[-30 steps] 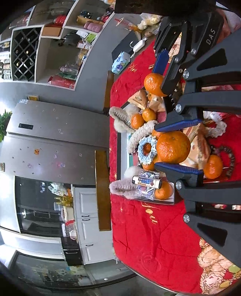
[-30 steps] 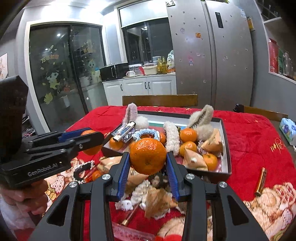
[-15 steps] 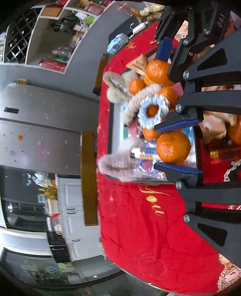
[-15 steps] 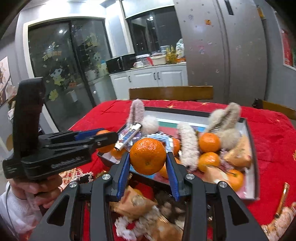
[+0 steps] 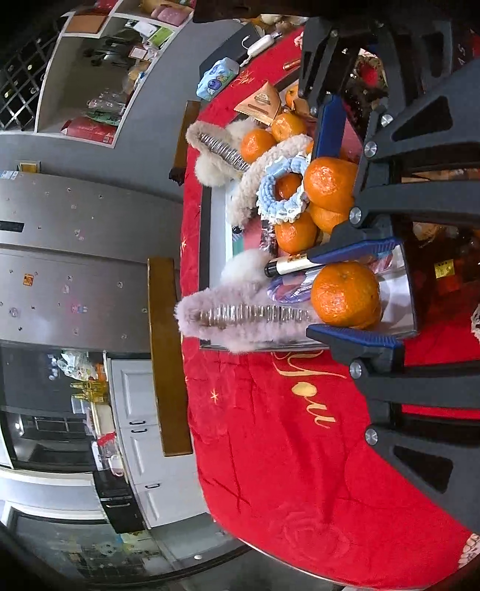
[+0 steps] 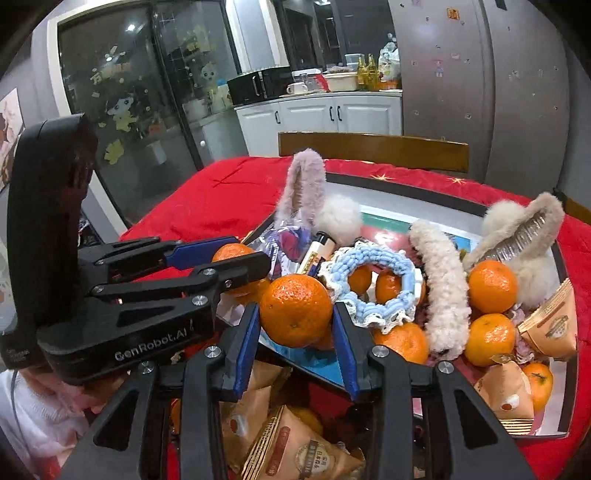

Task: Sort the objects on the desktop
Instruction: 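Lower the tangerine into the tray and open the left tool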

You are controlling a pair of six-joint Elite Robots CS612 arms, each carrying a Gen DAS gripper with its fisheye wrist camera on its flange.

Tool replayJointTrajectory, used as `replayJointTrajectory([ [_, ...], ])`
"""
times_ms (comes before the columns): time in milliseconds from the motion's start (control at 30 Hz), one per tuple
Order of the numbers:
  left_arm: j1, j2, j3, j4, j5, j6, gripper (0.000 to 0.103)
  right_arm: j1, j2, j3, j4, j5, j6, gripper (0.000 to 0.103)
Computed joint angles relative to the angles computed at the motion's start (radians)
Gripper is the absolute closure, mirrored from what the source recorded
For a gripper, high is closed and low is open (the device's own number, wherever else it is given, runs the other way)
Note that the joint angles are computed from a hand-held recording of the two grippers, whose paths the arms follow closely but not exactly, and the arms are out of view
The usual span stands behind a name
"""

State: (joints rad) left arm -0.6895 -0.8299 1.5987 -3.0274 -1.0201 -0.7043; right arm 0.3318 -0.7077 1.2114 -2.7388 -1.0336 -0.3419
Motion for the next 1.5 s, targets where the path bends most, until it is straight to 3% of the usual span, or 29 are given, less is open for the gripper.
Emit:
replayJointTrajectory([
  [300,0.012,0.023,-0.023,-0.056,-0.046,0.01,0.068,-0.01,0.019,-0.032,-0.041,-0.041,0.06,0.067],
  [1133,0.006,0.024,-0.025,-0.044,-0.034,0.021,0.068,-0.024,0.022,-0.028,-0.026,0.039,0.07,0.066],
  [1500,-0.003,0.012,-0.006,-0.14,0.0,0.08,0.068,-0.023,0.019,-0.023,-0.037,0.036,0.075,0.065],
])
